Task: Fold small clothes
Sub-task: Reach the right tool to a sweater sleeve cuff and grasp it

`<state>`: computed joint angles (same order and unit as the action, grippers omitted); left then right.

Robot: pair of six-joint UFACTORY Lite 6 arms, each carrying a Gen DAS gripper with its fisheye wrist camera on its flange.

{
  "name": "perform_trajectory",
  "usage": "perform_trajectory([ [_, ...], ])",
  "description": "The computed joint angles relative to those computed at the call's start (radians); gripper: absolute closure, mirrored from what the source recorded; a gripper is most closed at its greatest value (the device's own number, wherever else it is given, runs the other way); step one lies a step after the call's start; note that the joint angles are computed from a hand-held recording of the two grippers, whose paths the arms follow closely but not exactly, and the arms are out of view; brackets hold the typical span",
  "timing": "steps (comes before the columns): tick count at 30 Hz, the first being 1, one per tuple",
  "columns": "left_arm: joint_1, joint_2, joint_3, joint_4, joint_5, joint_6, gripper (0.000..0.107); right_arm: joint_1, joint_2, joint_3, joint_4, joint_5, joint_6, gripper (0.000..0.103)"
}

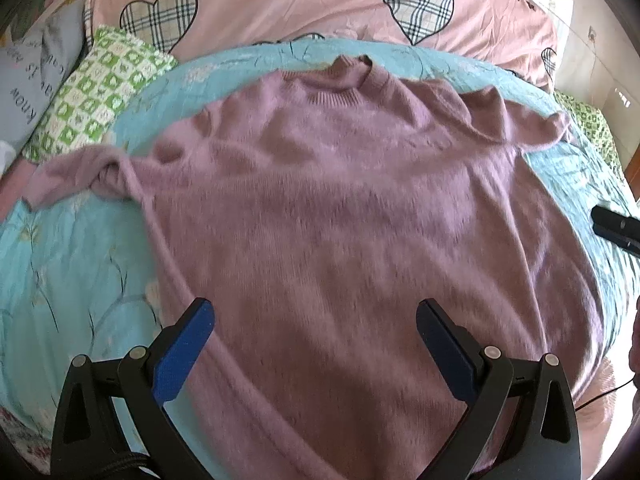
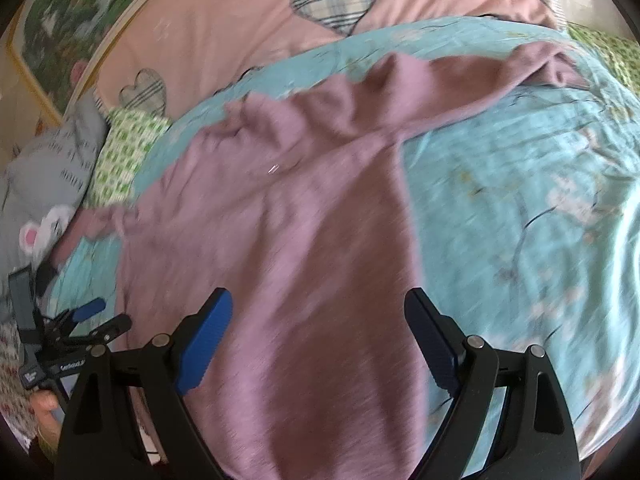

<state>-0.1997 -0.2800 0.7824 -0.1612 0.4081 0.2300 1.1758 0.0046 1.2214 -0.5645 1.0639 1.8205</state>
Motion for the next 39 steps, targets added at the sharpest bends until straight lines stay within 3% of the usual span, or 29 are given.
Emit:
perform_trajectory([
  [6, -0.019, 0.179, 0.199, 0.133, -0.024, -0.124, 0.006, -0.186, -0.212, -0.119, -0.043, 0.074, -0.096, 0.015],
  [11, -0.008, 0.361, 0.405, 0.149, -0.004, -0.162, 0.006, -0.461, -0.372, -0.202, -0.071, 0.037, -0.256, 0.015],
  [17, 0.001, 0.561, 0.638, 0.118, 0.062, -0.166, 0.006, -0.867, -0.394, -0.202, 0.011, -0.109, -0.53, 0.015],
  [22, -0.035, 0.717, 0.788, 0.25, 0.105, -0.286, 0.006, -1.168, -0.305, -0.143, 0.139, -0.25, -0.776, 0.016],
  [26, -0.053, 0.825, 0.889, 0.298, 0.134, -0.33, 0.006, -1.352, -0.224, -0.111, 0.25, -0.366, -0.924, 0.022],
  [28, -0.053, 0.868, 0.936, 0.293, 0.146, -0.333, 0.006, -1.451, -0.152, -0.085, 0.323, -0.421, -1.01, 0.026],
  [31, -0.046, 0.916, 0.989, 0.258, 0.159, -0.313, 0.006, -1.548, -0.089, -0.082, 0.437, -0.497, -1.112, 0.043],
  [33, -0.046, 0.932, 0.999, 0.252, 0.158, -0.302, 0.006, -1.597, -0.039, -0.075, 0.538, -0.537, -1.214, 0.076],
  [35, -0.045, 0.95, 1.012, 0.254, 0.159, -0.298, 0.006, -1.591, -0.021, -0.071, 0.527, -0.534, -1.203, 0.09],
  [39, -0.022, 0.939, 0.988, 0.207, 0.143, -0.252, 0.006, -1.442, -0.138, -0.125, 0.419, -0.581, -1.085, 0.091],
])
